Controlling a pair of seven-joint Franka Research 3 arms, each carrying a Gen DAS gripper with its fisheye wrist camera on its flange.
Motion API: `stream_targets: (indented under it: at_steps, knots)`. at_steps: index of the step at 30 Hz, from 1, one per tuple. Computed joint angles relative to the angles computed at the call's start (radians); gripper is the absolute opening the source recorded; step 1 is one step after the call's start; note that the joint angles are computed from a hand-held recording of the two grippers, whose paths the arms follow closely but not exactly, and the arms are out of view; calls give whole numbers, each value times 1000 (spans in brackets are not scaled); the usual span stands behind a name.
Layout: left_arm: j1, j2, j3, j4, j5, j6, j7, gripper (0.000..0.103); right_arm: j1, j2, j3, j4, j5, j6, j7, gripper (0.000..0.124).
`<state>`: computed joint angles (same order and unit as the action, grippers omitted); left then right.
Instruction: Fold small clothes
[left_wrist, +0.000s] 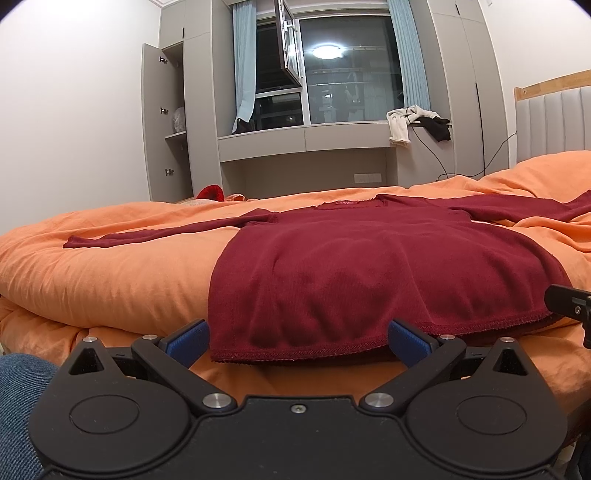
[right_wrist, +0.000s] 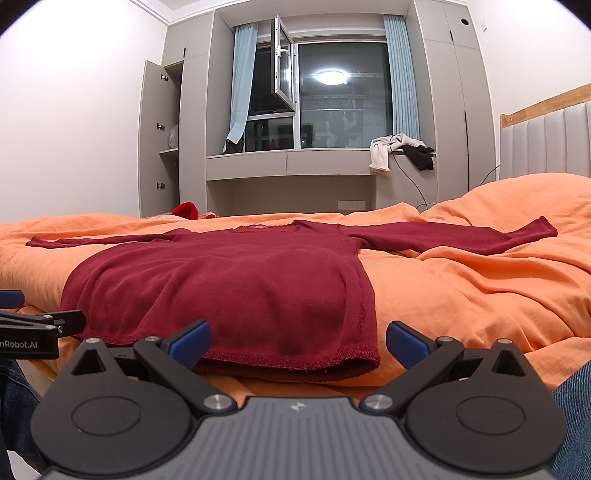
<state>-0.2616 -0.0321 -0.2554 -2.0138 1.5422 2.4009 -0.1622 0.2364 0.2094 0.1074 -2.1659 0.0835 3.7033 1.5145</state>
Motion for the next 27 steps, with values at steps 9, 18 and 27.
stream_targets:
  at_steps: [9, 18, 27]
  knots:
    - [6, -4, 2, -11, 1, 14, -1, 102, -32, -30, 16, 19, -42, -118, 88, 103]
    - [31, 4, 23, 30, -137, 57, 61, 102, -499, -18, 380, 160, -506, -338, 487, 103]
    - [26, 125, 55, 251, -269, -33, 251, 102, -318, 181, 164, 579, -443, -555, 413, 103]
